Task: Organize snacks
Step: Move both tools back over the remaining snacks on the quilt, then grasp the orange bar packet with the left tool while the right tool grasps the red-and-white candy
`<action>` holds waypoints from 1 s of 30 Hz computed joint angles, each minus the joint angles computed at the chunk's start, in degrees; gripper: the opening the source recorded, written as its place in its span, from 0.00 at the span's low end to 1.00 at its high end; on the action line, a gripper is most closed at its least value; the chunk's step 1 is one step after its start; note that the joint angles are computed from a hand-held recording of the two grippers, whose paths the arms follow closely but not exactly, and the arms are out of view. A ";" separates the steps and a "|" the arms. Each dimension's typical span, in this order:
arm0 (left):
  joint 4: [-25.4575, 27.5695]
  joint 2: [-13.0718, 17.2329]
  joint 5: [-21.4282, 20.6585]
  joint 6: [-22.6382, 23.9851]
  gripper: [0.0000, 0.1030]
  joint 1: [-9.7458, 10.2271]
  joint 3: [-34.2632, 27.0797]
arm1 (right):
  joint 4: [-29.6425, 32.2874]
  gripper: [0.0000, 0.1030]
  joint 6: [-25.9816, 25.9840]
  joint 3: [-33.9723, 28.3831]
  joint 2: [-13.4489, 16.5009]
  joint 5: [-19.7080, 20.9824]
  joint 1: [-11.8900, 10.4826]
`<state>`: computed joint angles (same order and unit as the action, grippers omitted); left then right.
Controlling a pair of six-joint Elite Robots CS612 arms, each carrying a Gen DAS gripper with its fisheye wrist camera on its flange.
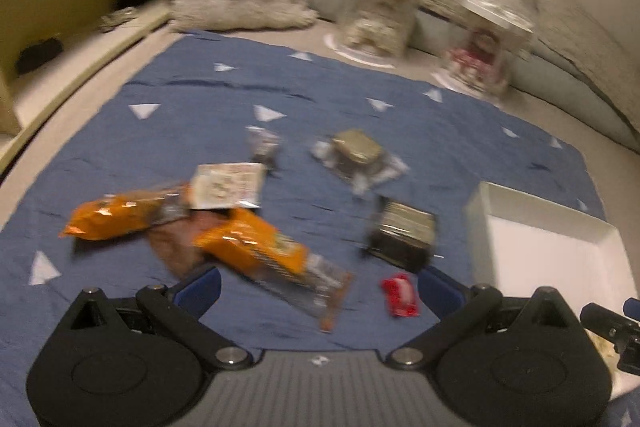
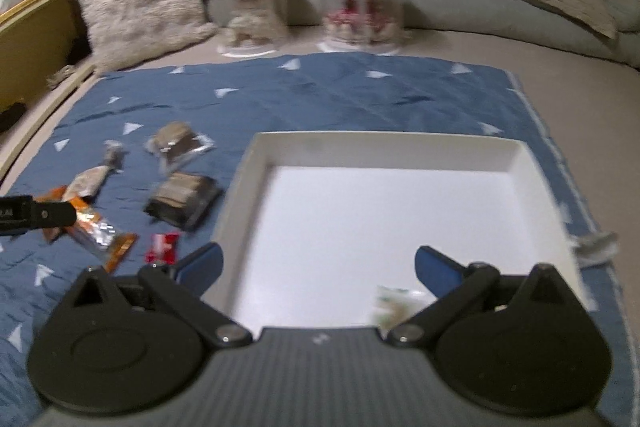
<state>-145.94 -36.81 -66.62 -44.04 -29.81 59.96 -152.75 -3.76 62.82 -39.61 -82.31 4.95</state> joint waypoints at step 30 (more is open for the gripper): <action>1.10 4.72 -6.41 -32.18 0.99 2.70 -4.33 | 18.27 0.30 -4.82 -22.45 14.17 10.26 5.39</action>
